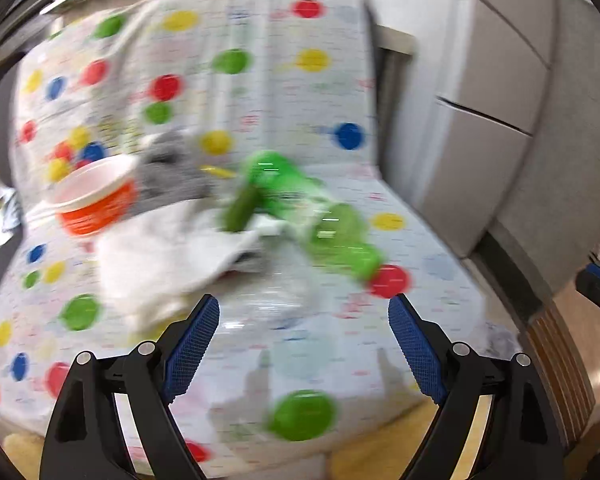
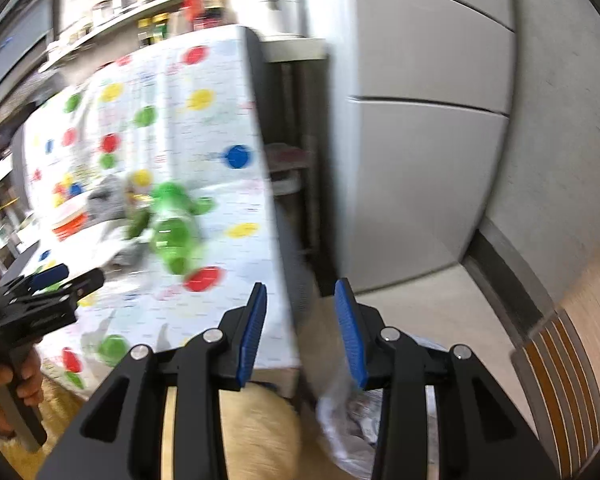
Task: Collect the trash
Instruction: 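Move both open tools back over the chair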
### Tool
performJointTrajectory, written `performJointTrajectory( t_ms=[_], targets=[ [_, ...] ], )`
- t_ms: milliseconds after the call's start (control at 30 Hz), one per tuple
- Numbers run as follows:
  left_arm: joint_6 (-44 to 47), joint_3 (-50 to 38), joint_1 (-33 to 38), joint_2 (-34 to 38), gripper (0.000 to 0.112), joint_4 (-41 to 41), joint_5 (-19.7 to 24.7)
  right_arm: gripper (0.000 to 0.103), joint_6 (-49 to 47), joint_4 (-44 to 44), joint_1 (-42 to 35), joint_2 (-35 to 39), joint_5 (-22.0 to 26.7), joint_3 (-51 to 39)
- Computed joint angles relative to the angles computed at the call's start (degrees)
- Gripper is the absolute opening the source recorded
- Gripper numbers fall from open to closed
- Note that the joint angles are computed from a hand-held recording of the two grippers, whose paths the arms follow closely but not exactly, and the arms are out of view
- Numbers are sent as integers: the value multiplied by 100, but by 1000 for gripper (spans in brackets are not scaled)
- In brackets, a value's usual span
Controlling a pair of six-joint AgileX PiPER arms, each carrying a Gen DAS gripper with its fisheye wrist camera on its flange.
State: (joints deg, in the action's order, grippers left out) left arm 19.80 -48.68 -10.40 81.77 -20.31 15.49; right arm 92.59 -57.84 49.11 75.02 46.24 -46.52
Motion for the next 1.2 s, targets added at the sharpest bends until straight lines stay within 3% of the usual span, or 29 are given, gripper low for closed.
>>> performJointTrajectory(
  t_ms=[67,200,300,567,733,1100,1200],
  targets=[
    [-196,-7,354,8,86,354,62,35,-181,36,63,344,-233,-328],
    [821,-123,1166,172,86,-470,356,35,-825,322,105,983,-586,-1015],
    [1103,-185,1627,282,86,-705,419,35,-1330,536,216,1442,-708,-1576],
    [1176,-339,2308,409,86,-525,454,40,-2288,1130,226,2377,-908,-2777],
    [1283,-342,2638,444,86,-568,409,50,-2337,1203,240,2593,-985,-3018],
    [1323,-504,2816,530,86,-582,493,51,-2501,1337,145,2685,-1058,-3202],
    [1140,-510,2745,574,86,-353,512,57,-2563,1324,90,2726,-1082,-3262]
  ],
)
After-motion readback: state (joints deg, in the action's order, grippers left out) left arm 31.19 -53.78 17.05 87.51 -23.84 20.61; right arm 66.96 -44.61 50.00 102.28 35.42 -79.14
